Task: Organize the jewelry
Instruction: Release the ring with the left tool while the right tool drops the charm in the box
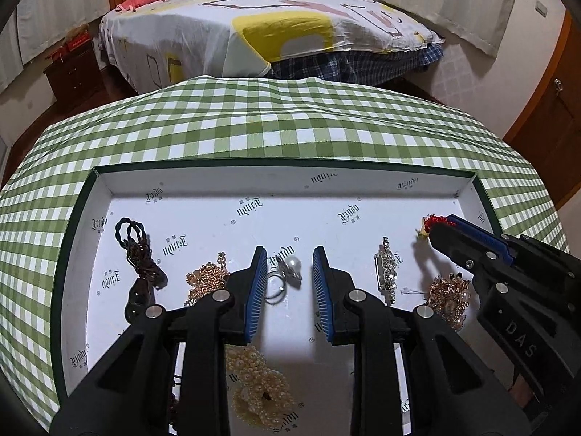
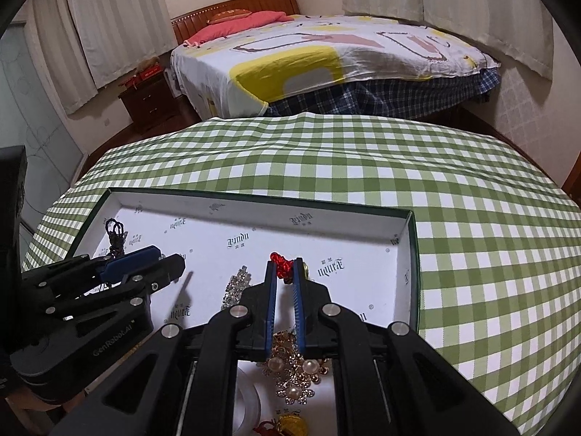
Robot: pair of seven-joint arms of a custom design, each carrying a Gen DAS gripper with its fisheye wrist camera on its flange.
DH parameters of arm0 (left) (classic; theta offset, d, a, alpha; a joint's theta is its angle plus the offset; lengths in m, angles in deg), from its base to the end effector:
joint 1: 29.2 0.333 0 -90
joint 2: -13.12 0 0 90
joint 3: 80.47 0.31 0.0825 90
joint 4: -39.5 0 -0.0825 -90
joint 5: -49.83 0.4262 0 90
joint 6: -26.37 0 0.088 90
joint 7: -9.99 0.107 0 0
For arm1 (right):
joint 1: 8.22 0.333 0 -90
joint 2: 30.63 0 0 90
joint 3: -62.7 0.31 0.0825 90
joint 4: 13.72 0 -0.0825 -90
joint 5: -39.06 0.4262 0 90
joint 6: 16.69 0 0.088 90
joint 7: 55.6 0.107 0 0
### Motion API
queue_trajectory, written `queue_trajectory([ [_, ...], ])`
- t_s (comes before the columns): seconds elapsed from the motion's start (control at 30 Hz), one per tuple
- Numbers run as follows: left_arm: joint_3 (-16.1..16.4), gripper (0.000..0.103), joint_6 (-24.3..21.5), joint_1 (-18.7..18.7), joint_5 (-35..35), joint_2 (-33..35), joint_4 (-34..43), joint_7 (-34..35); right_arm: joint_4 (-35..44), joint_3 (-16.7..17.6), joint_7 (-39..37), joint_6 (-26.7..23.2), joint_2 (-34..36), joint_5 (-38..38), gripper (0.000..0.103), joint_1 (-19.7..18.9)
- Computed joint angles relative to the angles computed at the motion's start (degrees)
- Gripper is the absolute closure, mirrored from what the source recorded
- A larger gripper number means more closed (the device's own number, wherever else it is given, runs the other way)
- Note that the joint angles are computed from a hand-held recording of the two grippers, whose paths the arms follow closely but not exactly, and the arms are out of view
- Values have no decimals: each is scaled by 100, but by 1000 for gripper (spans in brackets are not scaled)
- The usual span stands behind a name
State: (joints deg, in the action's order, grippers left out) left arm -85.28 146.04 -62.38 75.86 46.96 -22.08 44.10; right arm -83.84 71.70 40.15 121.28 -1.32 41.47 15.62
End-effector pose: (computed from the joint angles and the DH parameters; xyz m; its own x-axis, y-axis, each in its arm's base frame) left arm 0.6542 -0.4573 0.5301 0.1686 -0.9819 0.0867 -0.8234 -0.1886 -0.5352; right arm 0.6824 0.4023 0.5492 0.4430 -0.8783 -0.1797 -0.7523 -0.2552 -0.6074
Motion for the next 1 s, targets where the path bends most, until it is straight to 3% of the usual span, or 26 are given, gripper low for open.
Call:
queue_trajectory([
  [0.13,-1,74,-24,6,-24,28,40,11,-6,6,-8,-14,-6,16,93,-6],
  [0.2,14,58,-32,-5,-9,22,37,-22,11,3,-3,-27,1,16,91,-2],
  [0.23,24,55,-10,-13,15,-3,3,-54,18,6,-9,-36,2,22,86,-4],
  [0.37,3,53,20,5,27,-41,-52,-49,-27,-11,18,7,-28,-5,71,6],
  [0.47,15,45,46,-1,62,-86,-112,-103,-56,-19,44,29,-46,-18,62,7],
  [1.0,42,21,-81,-37,455,-362,-433,-447,-348,-14,93,293,-229,-43,41,-26],
])
